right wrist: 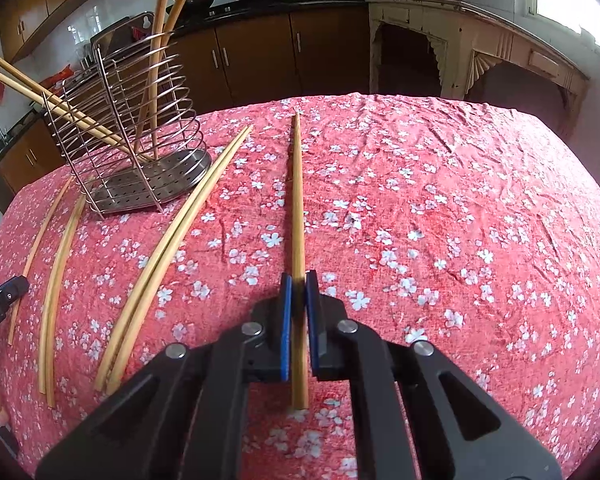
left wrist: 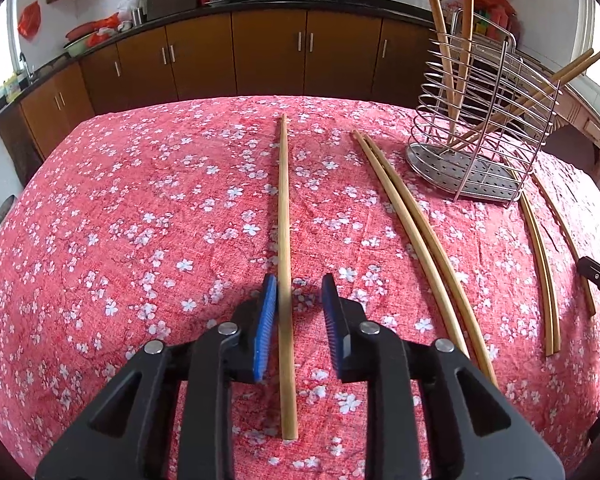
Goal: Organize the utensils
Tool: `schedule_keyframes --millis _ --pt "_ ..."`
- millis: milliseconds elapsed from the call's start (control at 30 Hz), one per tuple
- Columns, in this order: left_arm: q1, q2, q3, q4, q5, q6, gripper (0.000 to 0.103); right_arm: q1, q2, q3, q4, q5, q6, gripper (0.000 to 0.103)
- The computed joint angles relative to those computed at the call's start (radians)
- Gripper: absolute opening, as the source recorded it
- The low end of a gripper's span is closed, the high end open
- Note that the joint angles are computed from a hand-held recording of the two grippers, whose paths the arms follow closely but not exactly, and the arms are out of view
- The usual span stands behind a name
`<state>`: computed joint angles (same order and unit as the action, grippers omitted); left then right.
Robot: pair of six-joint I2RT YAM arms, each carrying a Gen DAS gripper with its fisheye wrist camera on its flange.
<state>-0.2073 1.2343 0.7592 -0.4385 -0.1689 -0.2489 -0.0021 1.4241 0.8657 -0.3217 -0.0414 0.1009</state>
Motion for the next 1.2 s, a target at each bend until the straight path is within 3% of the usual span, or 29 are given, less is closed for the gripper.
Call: schedule_keyframes --millis 167,233,700,800,967,1100,1200 --pt "0.015 -0.016 -0.011 0.001 0.023 0.013 0.038 -0.001 0.0 0.0 -0.001 0.004 -0.008 0.009" --pt "0.006 -0.005 -0.006 -0.005 0.0 0.007 0.056 0.001 -0.001 0.0 -0.001 0.004 -0.004 0.009" --pt "0.051 -0.025 -0.021 0.005 0.044 0.006 0.056 -0.007 -0.001 0.001 -0.003 0.001 -0.013 0.009" --pt "0.051 -0.034 -0.024 0.001 0.046 0.019 0.045 -0.002 -0.006 -0.001 -0.008 0.007 -0.024 0.009" --pt "0.031 -0.105 -0.06 -0.033 0.055 0.028 0.035 0.005 -0.058 -0.039 -0.022 0.009 -0.054 0.01" --pt "0.018 -0.135 -0.08 -0.044 0.052 0.015 0.009 -0.024 -0.072 -0.05 -0.027 -0.033 -0.061 0.01" --pt "0.023 -0.149 -0.091 -0.043 0.069 0.012 0.008 -0.033 -0.075 -0.048 -0.033 -0.044 -0.064 0.009"
